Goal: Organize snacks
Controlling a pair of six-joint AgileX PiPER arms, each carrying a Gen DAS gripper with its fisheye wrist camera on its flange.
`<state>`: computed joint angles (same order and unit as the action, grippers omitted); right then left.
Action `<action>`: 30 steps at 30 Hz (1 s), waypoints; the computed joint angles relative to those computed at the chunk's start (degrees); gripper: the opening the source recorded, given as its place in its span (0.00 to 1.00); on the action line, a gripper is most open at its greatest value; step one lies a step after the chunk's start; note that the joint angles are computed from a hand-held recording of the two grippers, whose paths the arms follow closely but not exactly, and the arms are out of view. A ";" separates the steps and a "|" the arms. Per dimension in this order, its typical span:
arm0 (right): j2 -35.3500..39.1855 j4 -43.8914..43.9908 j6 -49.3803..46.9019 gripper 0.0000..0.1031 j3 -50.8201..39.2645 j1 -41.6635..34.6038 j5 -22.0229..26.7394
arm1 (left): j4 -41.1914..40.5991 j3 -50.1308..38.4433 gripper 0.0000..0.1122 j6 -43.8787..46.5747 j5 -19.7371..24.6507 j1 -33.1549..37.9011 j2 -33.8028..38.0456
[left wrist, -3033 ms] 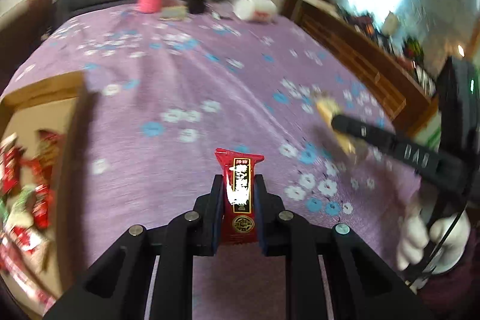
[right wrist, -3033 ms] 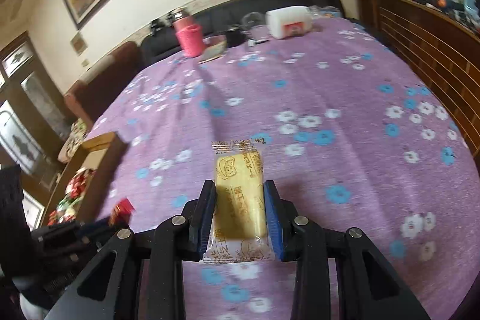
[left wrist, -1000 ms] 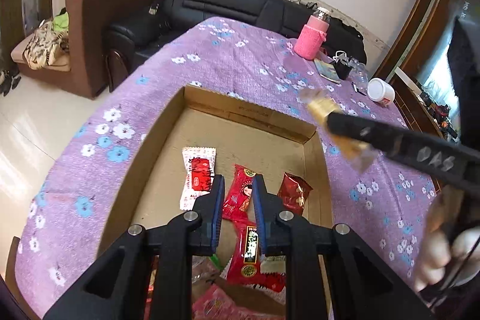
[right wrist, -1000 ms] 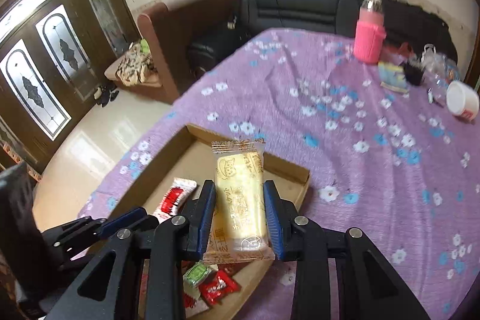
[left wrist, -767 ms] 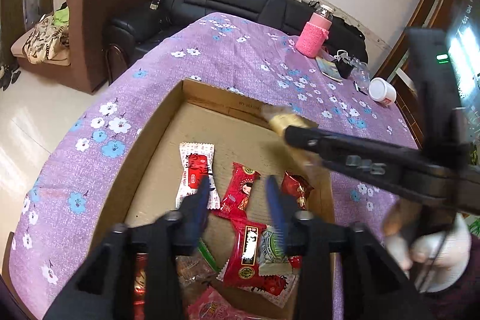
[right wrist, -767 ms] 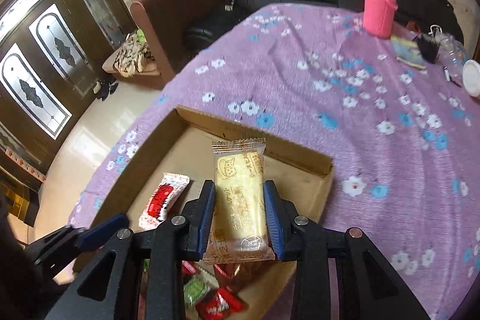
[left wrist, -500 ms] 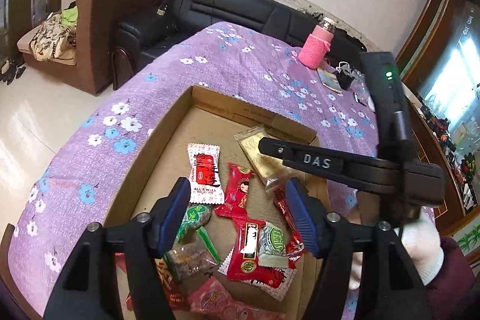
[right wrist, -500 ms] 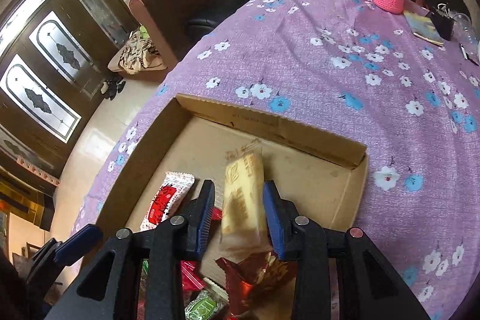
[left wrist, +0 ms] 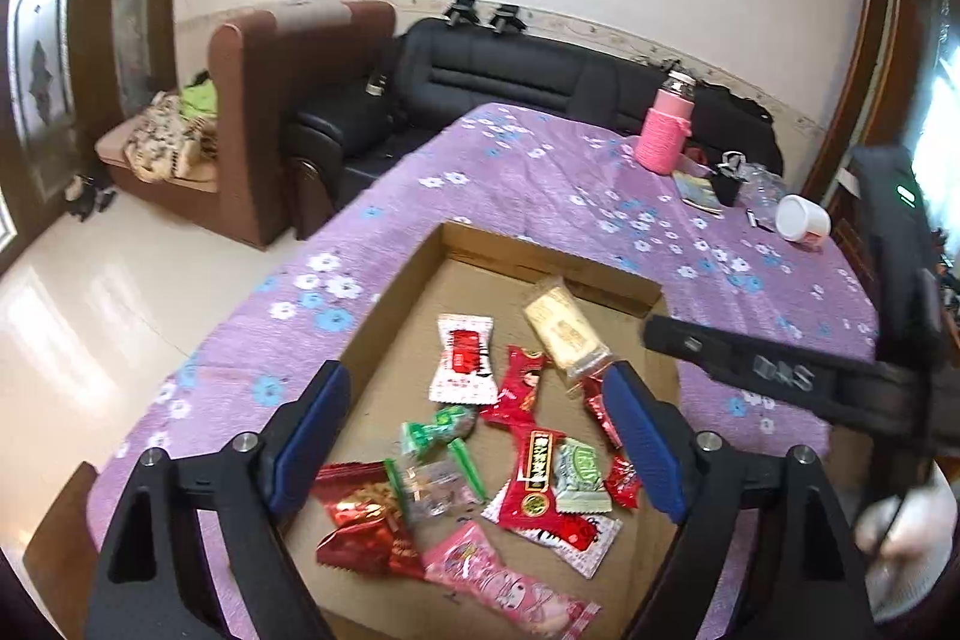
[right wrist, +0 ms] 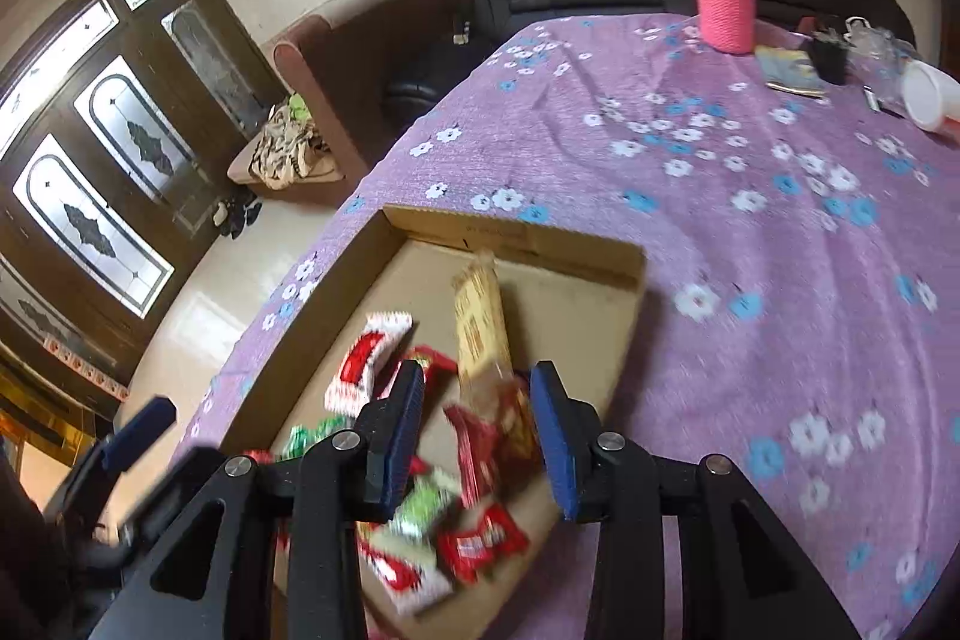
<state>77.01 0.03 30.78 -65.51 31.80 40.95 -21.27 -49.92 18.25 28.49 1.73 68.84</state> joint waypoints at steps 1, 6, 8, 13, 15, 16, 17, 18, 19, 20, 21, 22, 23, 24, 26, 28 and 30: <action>-1.81 -1.74 2.24 0.39 1.59 0.81 -0.10 | 2.19 0.23 0.78 -2.33 -0.06 -0.50 -0.60; -9.53 -9.75 12.32 0.42 8.37 5.36 -0.04 | 10.97 0.96 0.80 -11.95 1.37 -3.01 -2.92; -12.22 -13.50 16.87 0.45 10.64 7.70 0.47 | 13.60 1.29 0.80 -14.89 1.88 -4.22 -3.61; -17.29 -23.00 26.87 0.47 14.60 14.27 4.01 | 21.69 2.23 0.80 -24.14 3.48 -8.60 -5.84; -18.80 -27.66 31.78 0.47 15.69 17.85 6.61 | 24.81 2.58 0.80 -27.76 4.22 -11.02 -6.98; -19.62 -29.26 33.62 0.47 16.25 19.17 7.62 | 26.17 2.75 0.81 -29.29 4.44 -12.03 -7.35; -20.34 -30.34 35.05 0.48 16.83 20.13 8.26 | 27.58 2.84 0.81 -30.88 4.79 -13.25 -7.75; -21.41 -31.06 36.37 0.49 17.64 21.00 8.75 | 28.30 2.96 0.81 -31.74 4.99 -14.00 -8.01; -22.14 -31.38 37.13 0.49 18.16 21.46 8.96 | 29.17 3.12 0.81 -32.80 5.32 -15.08 -8.37; -23.15 -32.08 38.46 0.49 18.87 22.33 9.49 | 30.11 3.14 0.81 -33.97 5.53 -16.00 -8.41; -23.61 -32.82 39.55 0.49 19.17 23.16 10.10 | 31.01 3.31 0.81 -35.08 5.89 -17.19 -8.58; -24.22 -34.22 41.40 0.49 19.59 24.65 11.28 | 30.79 3.42 0.81 -34.92 6.09 -17.53 -8.66; -24.72 -35.81 43.42 0.50 19.97 26.40 12.68 | 29.88 3.50 0.81 -34.13 6.32 -17.68 -8.64; -25.01 -36.94 44.82 0.51 20.21 27.67 13.80 | 28.12 3.64 0.81 -32.70 6.61 -17.76 -8.47; -25.50 -38.16 46.43 0.53 20.77 29.08 15.06 | 26.90 3.86 0.81 -31.95 6.88 -18.26 -7.96; -26.32 -38.82 47.86 0.54 21.67 30.28 16.00 | 26.53 4.44 0.81 -32.05 7.19 -19.31 -7.51; -26.88 -39.04 48.83 0.54 22.44 31.11 16.43 | 24.68 5.03 0.81 -30.80 7.47 -19.50 -7.19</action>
